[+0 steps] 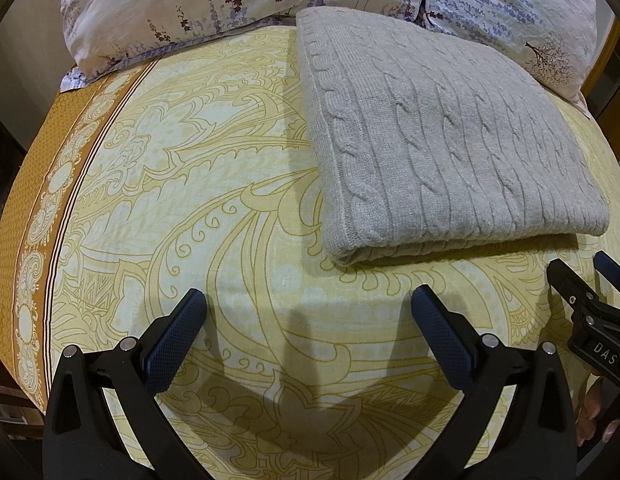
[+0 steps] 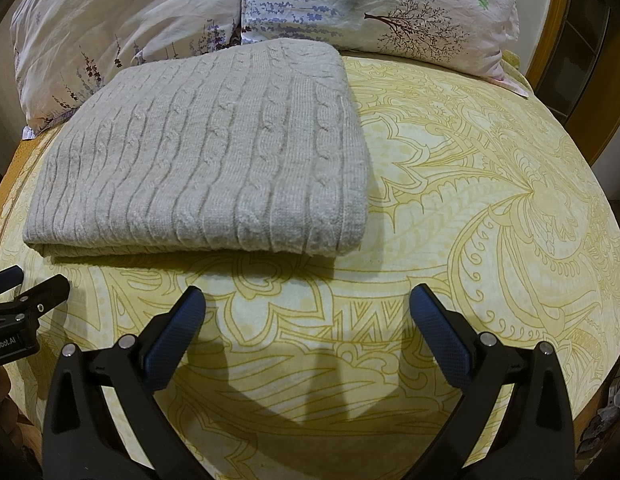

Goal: Fold small clothes

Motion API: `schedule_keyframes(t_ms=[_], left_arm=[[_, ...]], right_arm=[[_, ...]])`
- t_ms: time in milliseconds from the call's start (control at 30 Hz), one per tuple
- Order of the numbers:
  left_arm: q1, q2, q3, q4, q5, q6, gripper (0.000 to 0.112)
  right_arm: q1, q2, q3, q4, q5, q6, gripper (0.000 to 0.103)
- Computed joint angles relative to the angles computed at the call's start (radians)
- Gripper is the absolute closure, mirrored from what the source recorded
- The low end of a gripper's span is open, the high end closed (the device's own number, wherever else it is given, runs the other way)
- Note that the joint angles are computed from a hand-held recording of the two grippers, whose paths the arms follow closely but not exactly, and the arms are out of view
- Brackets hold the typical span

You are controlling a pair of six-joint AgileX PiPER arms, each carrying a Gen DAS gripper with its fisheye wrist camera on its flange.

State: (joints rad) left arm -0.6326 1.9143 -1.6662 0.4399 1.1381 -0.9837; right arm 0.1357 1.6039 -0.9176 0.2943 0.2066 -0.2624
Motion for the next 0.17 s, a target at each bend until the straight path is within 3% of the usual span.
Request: schedule_keyframes(t_ms=[167], left_arm=[[0.0, 0.0, -0.001, 0.0, 0.0, 0.0, 0.011]], right_arm=[[0.0, 0.0, 0.0, 0.001, 0.0, -0.001, 0.002]])
